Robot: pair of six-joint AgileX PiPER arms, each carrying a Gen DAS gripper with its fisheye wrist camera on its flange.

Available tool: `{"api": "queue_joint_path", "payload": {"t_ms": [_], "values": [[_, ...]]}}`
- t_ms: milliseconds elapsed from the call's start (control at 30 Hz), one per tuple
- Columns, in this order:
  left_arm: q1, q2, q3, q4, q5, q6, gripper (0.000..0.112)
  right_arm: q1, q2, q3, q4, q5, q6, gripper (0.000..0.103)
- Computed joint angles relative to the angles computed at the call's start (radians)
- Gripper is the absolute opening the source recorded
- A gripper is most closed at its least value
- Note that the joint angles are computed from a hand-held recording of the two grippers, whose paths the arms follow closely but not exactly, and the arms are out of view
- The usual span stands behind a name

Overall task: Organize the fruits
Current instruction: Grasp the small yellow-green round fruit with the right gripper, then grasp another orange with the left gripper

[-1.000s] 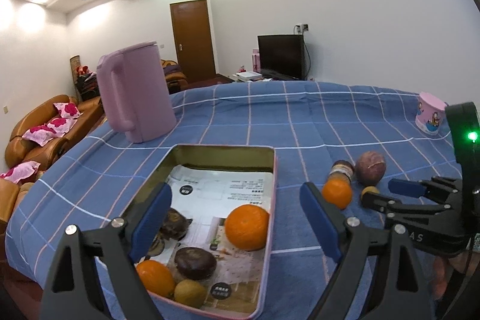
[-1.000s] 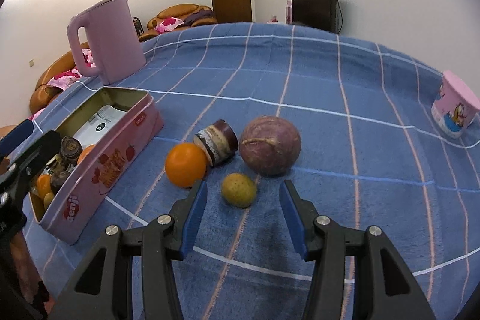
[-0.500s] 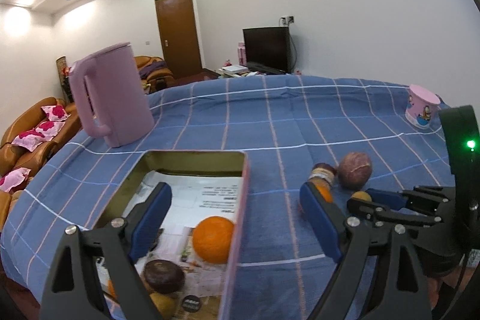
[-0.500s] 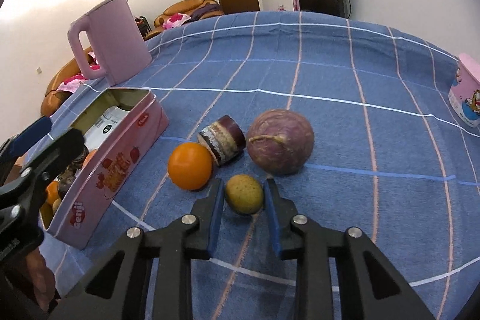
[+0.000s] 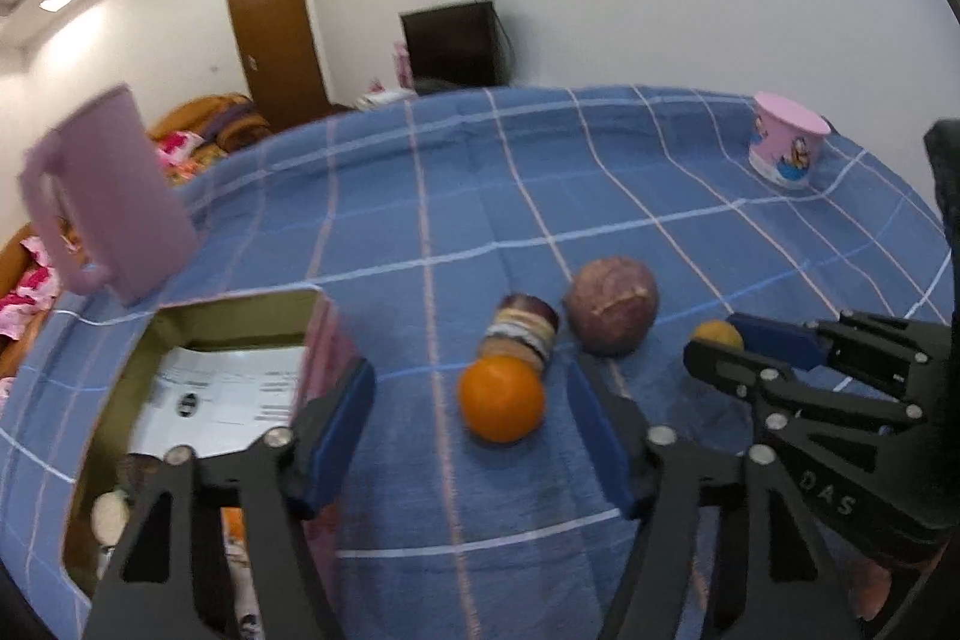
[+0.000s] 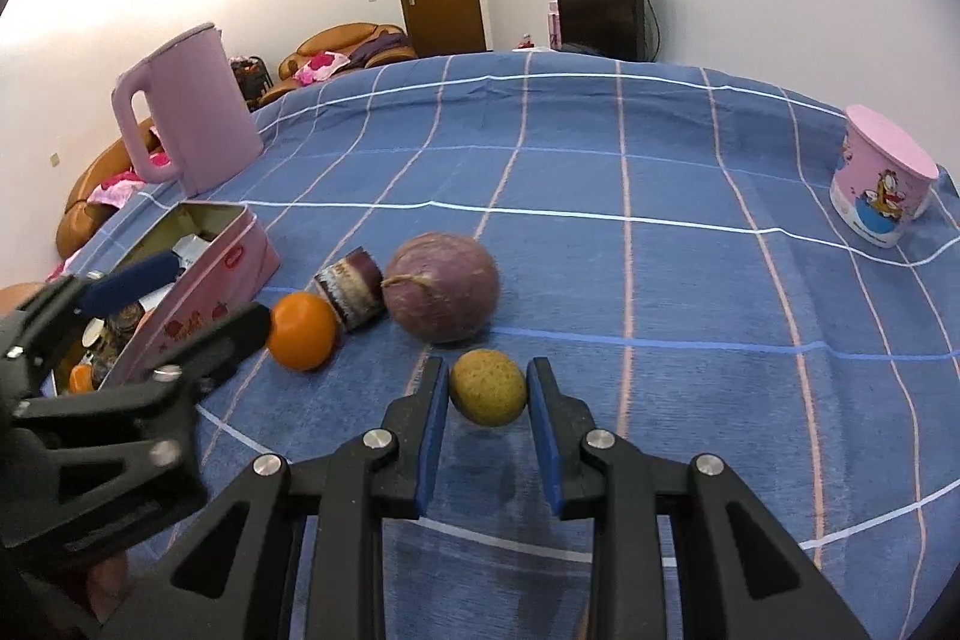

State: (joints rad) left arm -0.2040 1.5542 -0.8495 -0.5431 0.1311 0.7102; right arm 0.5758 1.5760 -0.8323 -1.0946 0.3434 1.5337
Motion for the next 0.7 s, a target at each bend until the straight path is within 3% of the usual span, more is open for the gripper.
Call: {"api": "queue_joint_path", "payload": {"t_ms": [200,467,600,700], "values": [[-0.019,0.057,-0.051,0.091,0.057,-0.09,0.064,-0.034,-0.032,0.039,-0.031,-0.034,0.041,0.029],[-0.027,0.131,-0.105,0.254,0.084,-0.265,0.064,-0.01,-0.038,0.043,-0.074,-0.008,0.074,0.029],[-0.022,0.16,-0.135,0.255,0.116,-0.275,0.055,-0.016,-0.035,0.038,-0.046,-0.017,0.041,0.029],[-0.018,0.169,-0.144,0.226,0.123,-0.249,0.039,-0.017,-0.031,0.031,-0.023,-0.023,0.01,0.029]]}}
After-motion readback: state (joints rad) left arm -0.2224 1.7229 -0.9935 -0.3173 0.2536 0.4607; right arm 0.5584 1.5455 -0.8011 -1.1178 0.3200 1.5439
